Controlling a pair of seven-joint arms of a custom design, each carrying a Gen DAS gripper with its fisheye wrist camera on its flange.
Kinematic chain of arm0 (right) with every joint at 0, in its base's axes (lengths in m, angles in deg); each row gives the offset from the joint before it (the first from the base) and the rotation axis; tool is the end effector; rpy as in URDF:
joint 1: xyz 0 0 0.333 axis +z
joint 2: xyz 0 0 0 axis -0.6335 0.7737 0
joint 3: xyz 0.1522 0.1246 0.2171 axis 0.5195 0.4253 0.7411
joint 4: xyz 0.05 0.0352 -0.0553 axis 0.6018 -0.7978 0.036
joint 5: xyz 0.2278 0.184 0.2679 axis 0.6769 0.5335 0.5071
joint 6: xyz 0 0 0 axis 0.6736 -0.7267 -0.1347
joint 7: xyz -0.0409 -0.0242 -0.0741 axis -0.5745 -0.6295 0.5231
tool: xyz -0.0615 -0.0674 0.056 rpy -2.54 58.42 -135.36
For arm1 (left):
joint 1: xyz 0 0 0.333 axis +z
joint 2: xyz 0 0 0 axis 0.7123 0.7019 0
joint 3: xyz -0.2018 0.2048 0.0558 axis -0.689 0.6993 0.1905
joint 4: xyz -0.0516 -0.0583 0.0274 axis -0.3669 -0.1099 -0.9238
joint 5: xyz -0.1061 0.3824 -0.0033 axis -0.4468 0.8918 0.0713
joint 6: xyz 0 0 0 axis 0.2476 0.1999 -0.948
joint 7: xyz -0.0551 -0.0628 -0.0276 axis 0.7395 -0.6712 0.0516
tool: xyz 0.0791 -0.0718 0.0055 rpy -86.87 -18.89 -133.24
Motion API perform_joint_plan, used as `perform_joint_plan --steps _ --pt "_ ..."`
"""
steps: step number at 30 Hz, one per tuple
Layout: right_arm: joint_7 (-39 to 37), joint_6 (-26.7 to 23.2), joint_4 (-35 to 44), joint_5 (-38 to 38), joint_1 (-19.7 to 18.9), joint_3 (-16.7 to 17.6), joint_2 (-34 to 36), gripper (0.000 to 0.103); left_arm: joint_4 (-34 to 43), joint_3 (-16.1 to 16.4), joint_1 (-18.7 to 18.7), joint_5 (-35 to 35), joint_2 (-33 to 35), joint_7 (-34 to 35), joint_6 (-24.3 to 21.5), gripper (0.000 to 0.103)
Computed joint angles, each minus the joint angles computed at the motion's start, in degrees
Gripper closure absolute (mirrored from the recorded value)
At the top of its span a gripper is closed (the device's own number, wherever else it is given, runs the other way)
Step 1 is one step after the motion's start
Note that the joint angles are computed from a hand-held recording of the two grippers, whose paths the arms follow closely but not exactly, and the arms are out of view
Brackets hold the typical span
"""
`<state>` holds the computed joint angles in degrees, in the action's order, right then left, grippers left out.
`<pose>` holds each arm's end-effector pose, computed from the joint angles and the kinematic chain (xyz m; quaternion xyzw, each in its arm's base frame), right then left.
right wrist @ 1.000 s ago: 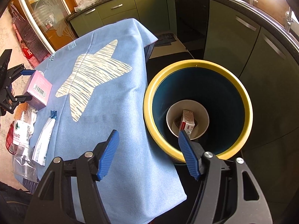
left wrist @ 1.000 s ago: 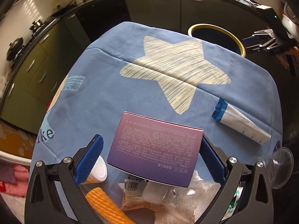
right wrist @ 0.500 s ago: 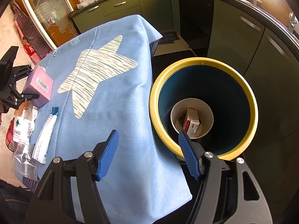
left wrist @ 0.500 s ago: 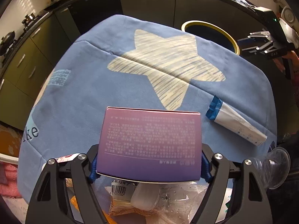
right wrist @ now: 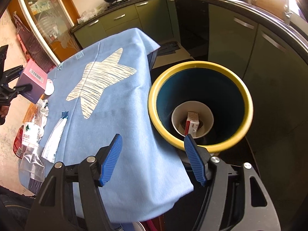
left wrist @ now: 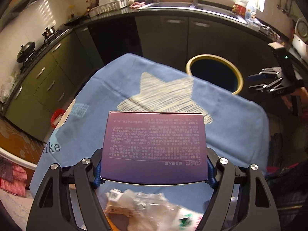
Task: Collect trash
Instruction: 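Carry the purple box over the bin and open the left gripper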
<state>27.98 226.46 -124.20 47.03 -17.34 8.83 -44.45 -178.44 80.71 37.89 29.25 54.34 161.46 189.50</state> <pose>0.4565 0.1872 0.3107 -0.8223 0.4857 -0.0375 0.2940 0.4171 0.0297 0.3720 -0.5438 0.7894 -0.1970 0.2055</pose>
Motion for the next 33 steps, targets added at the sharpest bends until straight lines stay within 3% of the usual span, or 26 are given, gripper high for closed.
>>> perform_joint_plan --steps 4,7,12,15,19,26,30,33 --pt "-3.5 3.2 -4.0 4.7 0.3 -0.8 -4.0 0.037 1.0 -1.8 -3.9 -1.7 -1.7 -1.3 -1.2 0.027" --pt "-3.9 6.2 -6.7 5.3 0.8 -1.7 -6.2 0.036 4.2 -2.5 -8.1 -3.8 0.7 -1.3 -1.9 0.027" --pt "-6.4 7.5 -9.9 7.9 1.3 -5.0 -8.9 0.036 15.2 -6.4 -12.0 -9.0 12.9 -1.8 -2.7 0.027" --pt "-8.9 7.4 -11.1 10.5 0.9 -6.7 -10.0 0.036 24.0 -9.5 -11.5 -10.9 22.1 -2.8 -4.4 0.027" --pt "-11.8 7.1 -10.9 13.6 0.1 -7.9 -9.9 0.035 36.3 -12.9 -10.1 -7.0 34.5 -8.0 -6.7 0.027" --pt "-13.6 5.0 -9.3 15.4 -2.4 -6.8 -7.3 0.034 54.5 -13.8 -10.1 3.3 52.2 -20.1 -9.1 0.026" --pt "-13.2 4.4 -8.8 15.1 -3.6 -6.3 -6.5 0.033 56.4 -14.6 -9.1 7.3 54.2 -24.8 -8.0 0.019" --pt "-14.6 3.8 -8.4 16.6 -4.0 -6.1 -6.0 0.033 50.5 -17.1 -6.1 7.9 49.0 -26.1 -4.7 0.017"
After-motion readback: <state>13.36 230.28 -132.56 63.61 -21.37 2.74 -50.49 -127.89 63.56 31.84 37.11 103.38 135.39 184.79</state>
